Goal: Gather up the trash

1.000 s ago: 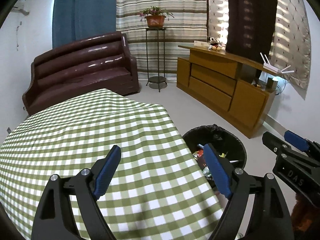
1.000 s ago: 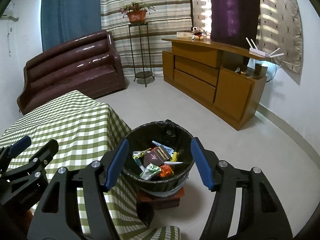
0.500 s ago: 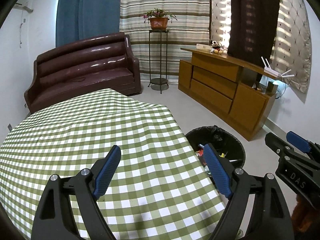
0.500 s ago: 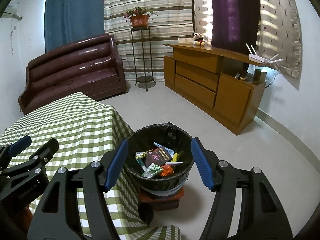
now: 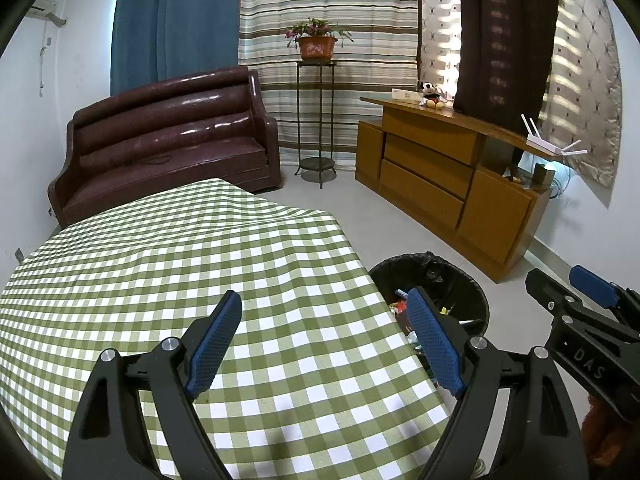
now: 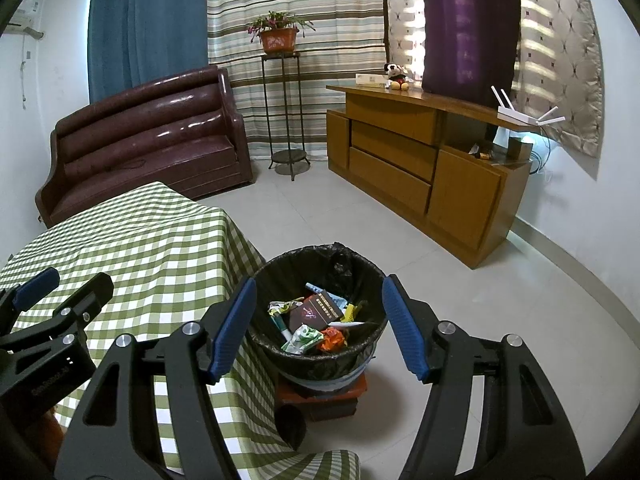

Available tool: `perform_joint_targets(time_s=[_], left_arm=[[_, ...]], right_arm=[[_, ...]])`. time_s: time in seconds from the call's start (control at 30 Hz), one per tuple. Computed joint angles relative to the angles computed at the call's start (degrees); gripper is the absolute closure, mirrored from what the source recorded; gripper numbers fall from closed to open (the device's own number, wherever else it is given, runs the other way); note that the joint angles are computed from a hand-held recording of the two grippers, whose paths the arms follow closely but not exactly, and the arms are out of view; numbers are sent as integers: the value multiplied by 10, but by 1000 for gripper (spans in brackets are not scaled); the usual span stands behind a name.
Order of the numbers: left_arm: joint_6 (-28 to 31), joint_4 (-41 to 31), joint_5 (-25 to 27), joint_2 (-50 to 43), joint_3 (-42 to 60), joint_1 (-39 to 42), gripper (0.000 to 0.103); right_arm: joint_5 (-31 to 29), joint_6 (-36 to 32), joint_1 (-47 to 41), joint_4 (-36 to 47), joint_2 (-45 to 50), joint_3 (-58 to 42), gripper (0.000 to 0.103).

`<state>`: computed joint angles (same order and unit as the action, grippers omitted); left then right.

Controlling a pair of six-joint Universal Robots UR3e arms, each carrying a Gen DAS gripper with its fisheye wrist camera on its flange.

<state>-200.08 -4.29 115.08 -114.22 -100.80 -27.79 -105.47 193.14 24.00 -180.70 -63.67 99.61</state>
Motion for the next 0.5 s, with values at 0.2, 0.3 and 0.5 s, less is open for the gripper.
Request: perform_joint_targets(time_s=[0.2,0.3,0.5], left_arm=[[0,-8,5,4,5,-6,21],[-2,-10,8,4,7,-9,21],[2,-4,14,3,9,-14,21]], right_arm=[[1,0,-1,0,-1,0,39],[0,-1,-1,1,-1,0,39],[1,-1,-1,2,-2,0,39]])
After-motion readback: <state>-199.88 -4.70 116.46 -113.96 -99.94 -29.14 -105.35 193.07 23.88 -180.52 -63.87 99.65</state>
